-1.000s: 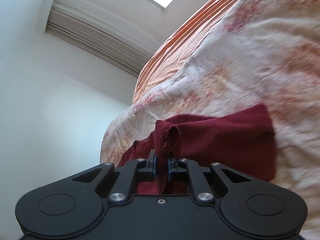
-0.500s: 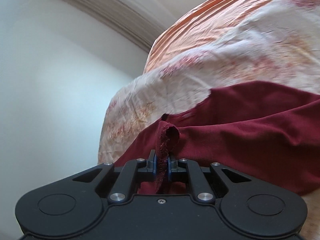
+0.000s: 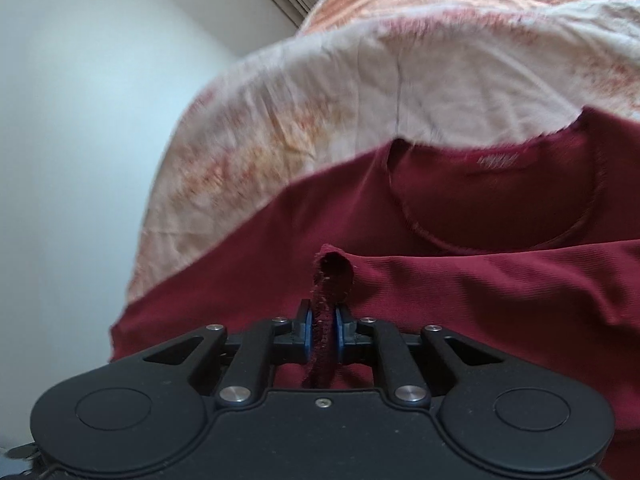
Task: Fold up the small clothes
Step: 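Carry the cuff with the right gripper across the sweater body and release, then grasp the other sleeve cuff with the left gripper and lift it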
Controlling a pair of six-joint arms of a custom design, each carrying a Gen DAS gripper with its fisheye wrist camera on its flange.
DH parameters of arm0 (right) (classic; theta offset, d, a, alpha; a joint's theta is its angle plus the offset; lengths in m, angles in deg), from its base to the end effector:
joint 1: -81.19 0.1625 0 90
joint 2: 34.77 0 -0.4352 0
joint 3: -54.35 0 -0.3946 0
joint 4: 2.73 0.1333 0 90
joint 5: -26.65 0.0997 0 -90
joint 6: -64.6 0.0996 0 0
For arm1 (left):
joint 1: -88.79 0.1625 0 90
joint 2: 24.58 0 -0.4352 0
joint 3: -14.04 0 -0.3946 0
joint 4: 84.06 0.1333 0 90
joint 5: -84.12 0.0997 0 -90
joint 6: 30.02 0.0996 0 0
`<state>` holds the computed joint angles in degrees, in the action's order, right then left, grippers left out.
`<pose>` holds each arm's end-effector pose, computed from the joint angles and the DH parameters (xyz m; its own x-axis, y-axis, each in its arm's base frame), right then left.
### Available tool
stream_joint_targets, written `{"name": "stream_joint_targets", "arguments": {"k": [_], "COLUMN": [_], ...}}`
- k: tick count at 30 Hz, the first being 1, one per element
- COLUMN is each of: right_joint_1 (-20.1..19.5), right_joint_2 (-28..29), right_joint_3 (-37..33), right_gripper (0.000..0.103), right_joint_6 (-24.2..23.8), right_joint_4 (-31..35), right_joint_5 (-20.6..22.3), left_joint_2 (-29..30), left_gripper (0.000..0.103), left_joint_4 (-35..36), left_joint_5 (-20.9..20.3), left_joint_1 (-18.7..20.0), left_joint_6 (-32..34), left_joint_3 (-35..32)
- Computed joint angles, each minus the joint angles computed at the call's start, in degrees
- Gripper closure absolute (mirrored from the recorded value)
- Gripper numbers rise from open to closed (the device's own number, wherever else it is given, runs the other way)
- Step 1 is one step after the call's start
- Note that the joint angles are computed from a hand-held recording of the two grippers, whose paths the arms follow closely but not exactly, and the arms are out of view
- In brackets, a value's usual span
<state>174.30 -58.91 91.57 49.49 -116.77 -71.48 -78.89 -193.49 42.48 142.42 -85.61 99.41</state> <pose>0.1678 -0.8903 0.1733 -0.9418 -0.2815 0.1836 -0.3095 0.9394 -0.1474 -0.2337 -0.6677 0.2275 -0.7310 -0.3595 -0.5800 -0.0395 0.8708 -0.4900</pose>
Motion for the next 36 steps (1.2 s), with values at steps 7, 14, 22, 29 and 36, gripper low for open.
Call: {"name": "stream_joint_targets", "arguments": {"k": [7, 14, 22, 29, 36], "right_joint_1": [0.7, 1.3, 1.6, -0.3, -7.5], "right_joint_2": [1.2, -1.5, -6.5, -10.9, -22.0], "right_joint_3": [0.5, 4.6, 13.2, 18.3, 28.0], "right_gripper": [0.066, 0.047, 0.019, 0.018, 0.019], "right_joint_6": [0.1, -3.5, -6.3, -5.5, 1.1], "right_joint_4": [0.7, -0.3, -6.7, -15.5, -29.4], "right_joint_5": [-1.1, -2.9, -6.3, -11.4, -10.5], "left_joint_2": [0.1, -0.6, -2.7, -2.9, 7.4], "left_gripper": [0.000, 0.000, 0.000, 0.000, 0.000], "left_joint_4": [-0.8, -5.3, -8.9, -10.5, -19.1], "left_joint_5": [0.0, 0.0, 0.2, -0.8, -7.2], "left_joint_1": [0.7, 2.0, 3.8, 3.9, 3.6], "left_joint_6": [0.1, 0.7, 0.1, 1.9, 17.4], "left_joint_3": [0.0, 1.9, 4.9, 5.5, -3.6]}}
